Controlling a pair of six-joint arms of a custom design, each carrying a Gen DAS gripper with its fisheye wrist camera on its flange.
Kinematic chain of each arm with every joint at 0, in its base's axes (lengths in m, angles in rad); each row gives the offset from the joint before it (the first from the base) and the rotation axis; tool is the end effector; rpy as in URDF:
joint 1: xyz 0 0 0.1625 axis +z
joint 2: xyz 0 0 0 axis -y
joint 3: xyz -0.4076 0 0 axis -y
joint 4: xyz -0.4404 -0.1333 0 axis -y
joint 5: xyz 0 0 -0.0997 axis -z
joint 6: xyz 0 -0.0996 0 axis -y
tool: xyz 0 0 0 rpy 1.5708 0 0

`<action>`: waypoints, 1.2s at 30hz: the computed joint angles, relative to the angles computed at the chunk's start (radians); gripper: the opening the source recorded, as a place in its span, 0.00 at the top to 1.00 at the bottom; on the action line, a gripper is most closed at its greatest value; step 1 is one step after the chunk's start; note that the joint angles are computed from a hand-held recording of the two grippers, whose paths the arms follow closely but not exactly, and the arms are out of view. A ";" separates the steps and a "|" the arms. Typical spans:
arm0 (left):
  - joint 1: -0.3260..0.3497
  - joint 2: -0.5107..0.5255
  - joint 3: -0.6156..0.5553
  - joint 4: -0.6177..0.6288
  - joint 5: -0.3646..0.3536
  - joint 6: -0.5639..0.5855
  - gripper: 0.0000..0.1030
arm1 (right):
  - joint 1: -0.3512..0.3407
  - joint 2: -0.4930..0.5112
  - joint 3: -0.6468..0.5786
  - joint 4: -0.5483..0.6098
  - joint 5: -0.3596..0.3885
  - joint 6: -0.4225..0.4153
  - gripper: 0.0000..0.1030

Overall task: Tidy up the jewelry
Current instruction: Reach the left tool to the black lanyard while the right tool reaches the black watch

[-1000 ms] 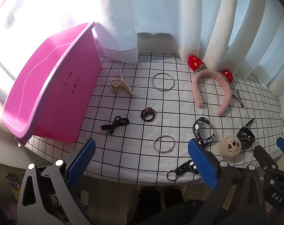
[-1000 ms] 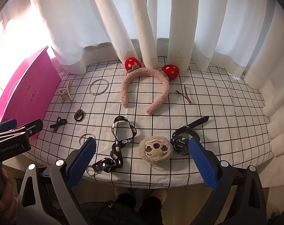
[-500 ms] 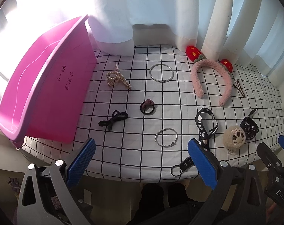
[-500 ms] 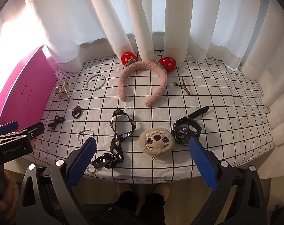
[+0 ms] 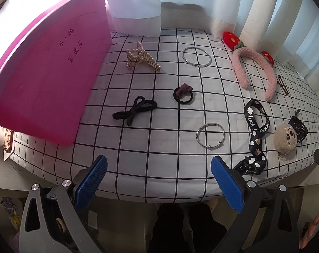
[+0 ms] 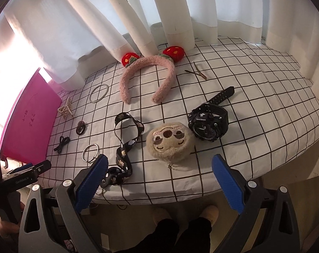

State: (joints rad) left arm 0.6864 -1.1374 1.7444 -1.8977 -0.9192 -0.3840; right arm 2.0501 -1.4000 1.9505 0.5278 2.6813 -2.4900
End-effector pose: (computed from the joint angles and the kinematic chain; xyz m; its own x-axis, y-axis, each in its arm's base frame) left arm -0.3466 -0.5344 0.1775 -0.6255 0.4406 -0.6439 0.5491 0.8349 0.0380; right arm 0.2133 -0.3148 0.2477 -0.7152 0.6102 0.3410 0.0344 0.5180 -0.8547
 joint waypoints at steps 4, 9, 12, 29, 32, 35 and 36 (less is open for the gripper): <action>-0.002 0.013 0.029 -0.040 -0.008 0.001 0.06 | -0.033 -0.046 0.045 0.017 0.029 -0.003 0.08; -0.015 0.041 0.055 -0.109 -0.013 -0.031 0.06 | -0.133 -0.154 0.091 -0.016 -0.020 -0.113 0.08; -0.024 0.053 0.071 -0.146 -0.016 -0.084 0.06 | -0.214 -0.223 0.116 -0.062 -0.092 -0.267 0.08; -0.107 0.073 0.163 -0.208 0.030 -0.287 0.06 | -0.468 -0.310 0.132 -0.140 -0.388 -0.807 0.09; -0.104 0.081 0.165 -0.224 0.032 -0.288 0.06 | -0.464 -0.287 0.122 -0.166 -0.374 -0.841 0.08; -0.097 0.086 0.172 -0.251 0.031 -0.276 0.06 | -0.464 -0.282 0.124 -0.198 -0.369 -0.869 0.08; -0.095 0.087 0.172 -0.255 0.032 -0.276 0.06 | -0.462 -0.279 0.126 -0.211 -0.362 -0.881 0.09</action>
